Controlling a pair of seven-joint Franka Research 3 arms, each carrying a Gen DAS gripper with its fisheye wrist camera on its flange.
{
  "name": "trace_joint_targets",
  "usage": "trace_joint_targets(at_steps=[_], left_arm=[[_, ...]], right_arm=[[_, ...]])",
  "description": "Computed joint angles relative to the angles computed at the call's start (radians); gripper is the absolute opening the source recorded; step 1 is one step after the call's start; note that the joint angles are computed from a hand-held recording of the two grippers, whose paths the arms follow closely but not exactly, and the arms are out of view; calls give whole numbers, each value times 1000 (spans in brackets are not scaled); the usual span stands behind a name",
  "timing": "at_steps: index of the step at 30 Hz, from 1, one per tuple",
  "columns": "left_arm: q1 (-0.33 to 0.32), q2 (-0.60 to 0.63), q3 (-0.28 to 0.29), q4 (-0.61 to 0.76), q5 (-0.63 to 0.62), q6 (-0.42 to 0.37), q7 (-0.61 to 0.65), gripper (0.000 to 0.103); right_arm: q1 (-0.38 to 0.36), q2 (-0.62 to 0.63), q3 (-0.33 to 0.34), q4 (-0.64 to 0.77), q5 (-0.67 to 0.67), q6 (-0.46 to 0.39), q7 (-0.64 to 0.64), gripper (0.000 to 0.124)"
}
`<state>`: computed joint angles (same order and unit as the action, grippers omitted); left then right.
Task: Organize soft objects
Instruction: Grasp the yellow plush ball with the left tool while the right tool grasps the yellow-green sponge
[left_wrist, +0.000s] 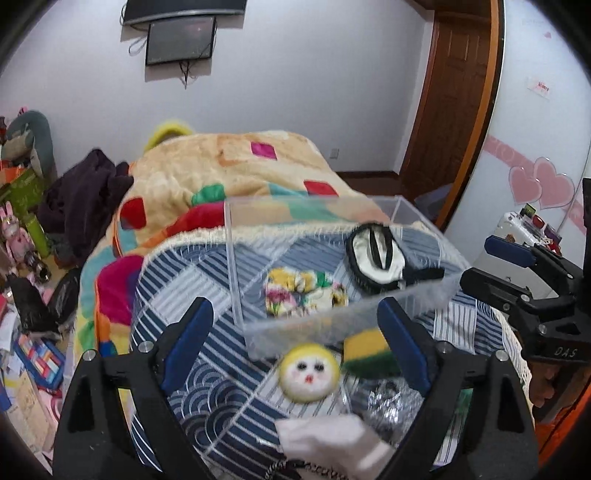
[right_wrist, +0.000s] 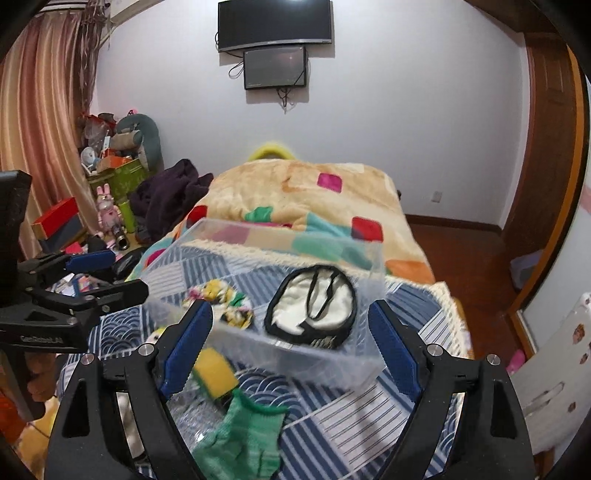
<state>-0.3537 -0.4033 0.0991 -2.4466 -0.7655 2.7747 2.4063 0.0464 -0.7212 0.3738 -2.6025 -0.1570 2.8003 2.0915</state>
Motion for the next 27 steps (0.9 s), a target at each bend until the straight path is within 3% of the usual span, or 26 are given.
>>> trace_joint_targets(at_steps=[14, 17, 24, 25, 27], left_arm=[[28, 47, -31, -51, 64, 10, -24, 90], [23, 54, -21, -45, 54, -21, -7, 80], [57, 80, -21, -7, -25, -167, 50, 46], [65, 79, -27, -4, -37, -181, 63, 44], [78, 66, -47, -16, -58, -160, 88, 43]], right_arm=[[118, 85, -53, -36, 83, 8, -39, 83], [144, 100, -71, -41, 101, 9, -58, 80], [229, 138, -139, -36, 180, 11, -152, 43], [227, 140, -136, -36, 184, 10, -157, 34], [227, 137, -129, -39, 187, 11, -169, 32]])
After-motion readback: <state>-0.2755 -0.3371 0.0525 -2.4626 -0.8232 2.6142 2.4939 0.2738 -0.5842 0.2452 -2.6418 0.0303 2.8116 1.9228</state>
